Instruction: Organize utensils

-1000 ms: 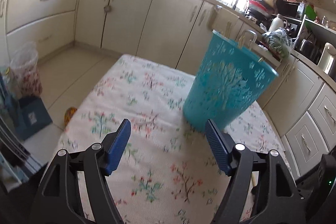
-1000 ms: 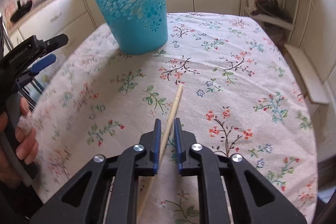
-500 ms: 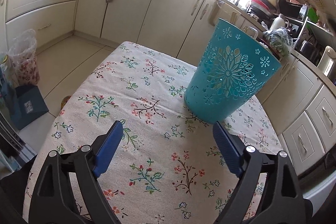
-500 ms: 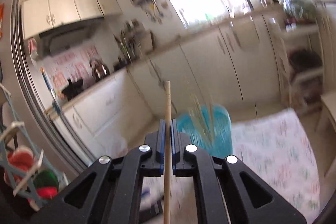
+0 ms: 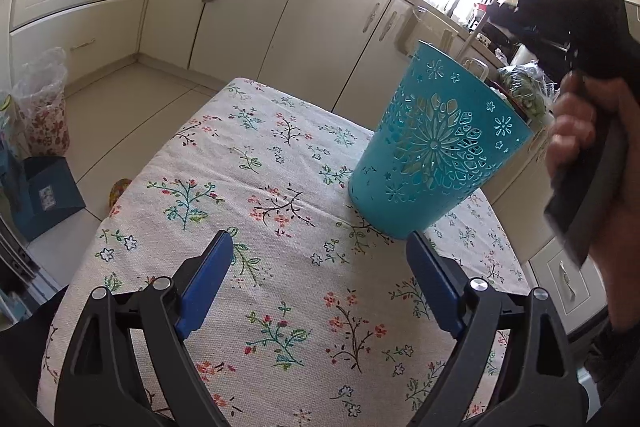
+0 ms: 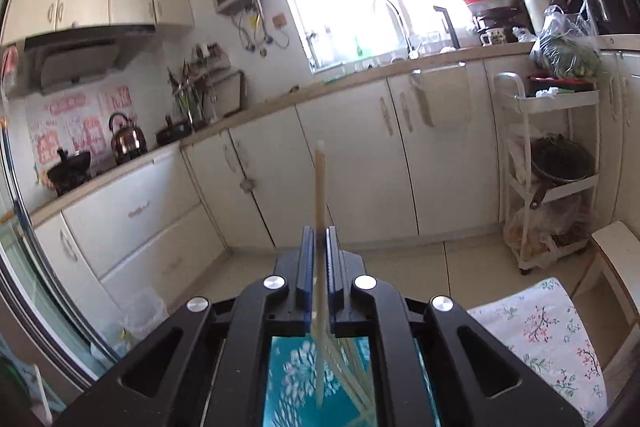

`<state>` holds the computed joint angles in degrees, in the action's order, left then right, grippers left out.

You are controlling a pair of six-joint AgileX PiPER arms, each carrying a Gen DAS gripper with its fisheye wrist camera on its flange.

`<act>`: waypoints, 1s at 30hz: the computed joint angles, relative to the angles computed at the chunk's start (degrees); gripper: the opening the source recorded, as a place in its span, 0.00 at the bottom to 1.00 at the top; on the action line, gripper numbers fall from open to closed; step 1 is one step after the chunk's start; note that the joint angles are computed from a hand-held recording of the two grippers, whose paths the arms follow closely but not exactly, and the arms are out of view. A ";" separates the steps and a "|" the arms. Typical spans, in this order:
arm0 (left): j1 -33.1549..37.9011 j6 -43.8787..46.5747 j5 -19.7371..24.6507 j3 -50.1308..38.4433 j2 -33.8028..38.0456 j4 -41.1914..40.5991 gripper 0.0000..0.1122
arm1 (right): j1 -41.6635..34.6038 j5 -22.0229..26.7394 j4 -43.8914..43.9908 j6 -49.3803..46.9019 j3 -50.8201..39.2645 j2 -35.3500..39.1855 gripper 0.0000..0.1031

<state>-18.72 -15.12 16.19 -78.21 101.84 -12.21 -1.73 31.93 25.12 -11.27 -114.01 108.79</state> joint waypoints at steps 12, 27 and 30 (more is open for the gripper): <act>-0.19 -8.53 7.49 -4.98 1.67 9.00 0.82 | -5.52 9.27 4.42 -4.28 35.02 -27.30 0.79; -14.15 -23.23 40.52 -10.63 -19.71 39.69 0.85 | -7.46 31.23 -8.62 13.58 36.12 -46.59 0.93; -16.25 -20.66 47.29 -13.75 -23.04 37.46 0.85 | -4.71 34.87 -8.77 16.09 33.76 -50.32 0.93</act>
<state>-34.97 -35.79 63.49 -91.96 78.80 25.26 -6.44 66.80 16.35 4.82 -80.25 58.46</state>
